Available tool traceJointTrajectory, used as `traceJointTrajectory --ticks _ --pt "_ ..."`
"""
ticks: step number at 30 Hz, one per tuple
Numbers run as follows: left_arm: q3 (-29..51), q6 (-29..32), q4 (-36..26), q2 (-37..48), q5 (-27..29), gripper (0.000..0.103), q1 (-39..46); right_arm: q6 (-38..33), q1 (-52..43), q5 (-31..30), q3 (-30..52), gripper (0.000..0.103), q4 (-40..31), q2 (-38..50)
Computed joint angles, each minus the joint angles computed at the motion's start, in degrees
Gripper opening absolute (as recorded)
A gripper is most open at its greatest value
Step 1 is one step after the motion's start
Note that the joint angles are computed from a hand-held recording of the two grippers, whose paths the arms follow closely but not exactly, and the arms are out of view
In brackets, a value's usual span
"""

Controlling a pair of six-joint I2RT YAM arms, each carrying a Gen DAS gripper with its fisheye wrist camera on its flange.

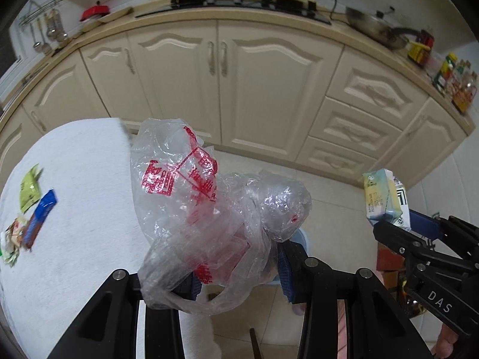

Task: Collect trash
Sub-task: 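Lift the plastic bag and milk carton and carry both toward the bucket, then open the left gripper over the bucket while the right gripper releases the carton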

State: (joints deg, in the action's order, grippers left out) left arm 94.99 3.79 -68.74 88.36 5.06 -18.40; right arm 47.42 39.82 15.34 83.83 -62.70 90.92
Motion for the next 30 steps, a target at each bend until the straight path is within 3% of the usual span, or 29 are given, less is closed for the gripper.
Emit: traceJointTrajectory --ticks 10,12,14,16,19,24,30 --pt "13.5 -4.2 -0.5 19.4 -2.2 0.039 -9.4 -2.2 -9.4 -4.0 -11.8 0.042 4.5 -5.0" --pt "17.2 -4.4 -1.6 23.7 -3.8 0.048 -10.6 -2.3 -10.4 -4.7 -12.9 0.042 4.9 -5.3" --pt "20.8 -4.9 -2.4 27.5 -6.2 0.064 -11.7 -2.8 -11.6 -5.6 -14.2 0.042 5.4 -5.6" --pt "24.0 -5.0 -2.8 30.3 -7.2 0.065 -12.3 -2.9 -12.1 -5.6 -14.5 0.042 5.4 -5.6" --pt "28.4 -4.8 -4.4 33.8 -6.4 0.075 -11.8 -2.8 -12.6 -5.8 -14.8 0.044 5.7 -5.5" --pt "25.7 -4.6 -2.4 32.3 -7.4 0.079 -10.5 -2.3 -11.7 -5.7 -14.6 0.044 6.4 -4.8" --pt "16.1 -6.3 -0.8 23.7 -8.5 0.082 -10.1 -2.3 -9.6 -6.5 -12.3 0.044 7.0 -2.3"
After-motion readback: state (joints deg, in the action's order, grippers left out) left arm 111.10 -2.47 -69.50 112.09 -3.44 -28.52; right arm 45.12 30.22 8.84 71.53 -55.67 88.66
